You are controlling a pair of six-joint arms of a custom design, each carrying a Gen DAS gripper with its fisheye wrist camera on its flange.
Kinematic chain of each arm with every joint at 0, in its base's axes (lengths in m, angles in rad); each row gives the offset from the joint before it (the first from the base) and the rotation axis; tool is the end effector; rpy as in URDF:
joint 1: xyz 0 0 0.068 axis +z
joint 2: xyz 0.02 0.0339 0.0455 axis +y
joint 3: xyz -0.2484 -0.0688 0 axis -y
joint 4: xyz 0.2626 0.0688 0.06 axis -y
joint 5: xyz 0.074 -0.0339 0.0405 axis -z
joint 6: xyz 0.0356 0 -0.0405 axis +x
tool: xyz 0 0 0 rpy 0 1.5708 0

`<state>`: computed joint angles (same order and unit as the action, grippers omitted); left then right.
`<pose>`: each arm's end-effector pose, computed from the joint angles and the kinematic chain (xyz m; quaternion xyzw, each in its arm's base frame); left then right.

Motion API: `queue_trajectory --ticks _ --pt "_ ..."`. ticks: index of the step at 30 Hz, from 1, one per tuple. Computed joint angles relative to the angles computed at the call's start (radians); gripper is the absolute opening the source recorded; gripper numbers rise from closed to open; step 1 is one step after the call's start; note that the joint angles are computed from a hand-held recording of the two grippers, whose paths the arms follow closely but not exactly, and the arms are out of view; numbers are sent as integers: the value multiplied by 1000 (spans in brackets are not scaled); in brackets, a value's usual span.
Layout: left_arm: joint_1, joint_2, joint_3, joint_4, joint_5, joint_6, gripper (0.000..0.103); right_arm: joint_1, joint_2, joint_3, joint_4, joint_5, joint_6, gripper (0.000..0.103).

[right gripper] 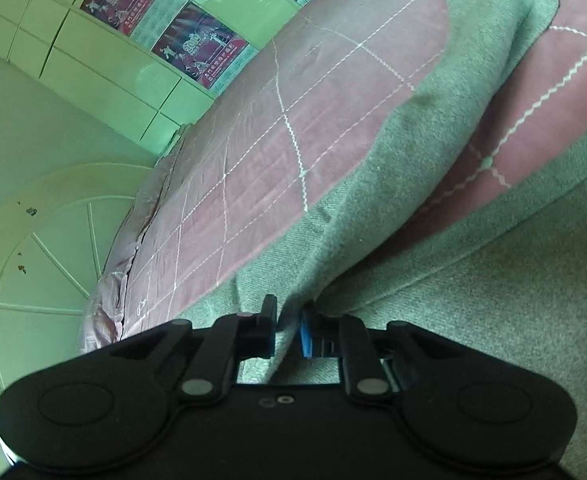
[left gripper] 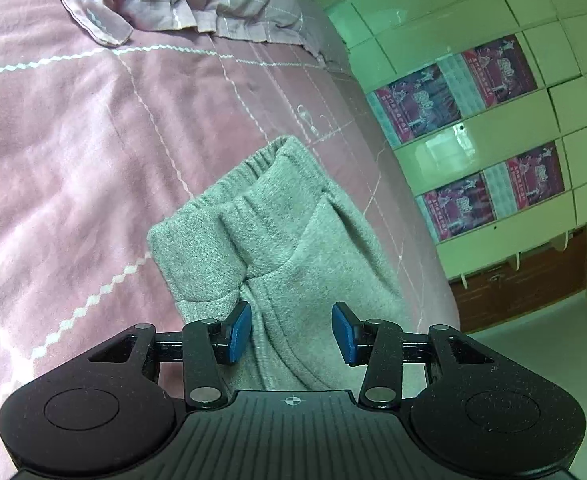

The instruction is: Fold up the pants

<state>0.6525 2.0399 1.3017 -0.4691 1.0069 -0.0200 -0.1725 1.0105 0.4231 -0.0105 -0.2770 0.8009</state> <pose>0.3361 0.2190 0.1158 -0.2019 0.8420 -0.4017 0.2980 0.2276 -0.0298 0.1674 0.3525 0.8041 0.2592 0.4026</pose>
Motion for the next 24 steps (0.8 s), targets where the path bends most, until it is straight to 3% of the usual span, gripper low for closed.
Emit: queue_trajectory --ticks 3,7,13,17,18,23,24 --pt "-2 -5 -2 8 22 -24 48 4 -14 -12 -18 5 -27 9" --pt "-46 72 106 -63 -92 -1 48 -4 -9 -31 -1 0 17 9" --pt "-76 57 89 32 -94 -77 49 -19 -3 -45 13 -10 35 11" --pt "-76 45 96 39 -101 -90 49 -19 -8 -53 17 -10 42 12" --pt "-66 82 138 -2 -107 -69 49 -19 6 -44 20 -10 43 13" --pt "-85 151 189 66 -85 -139 49 -23 47 -44 54 -17 62 13" --pt "-89 159 197 66 -90 -118 44 -30 57 -46 69 -20 84 11"
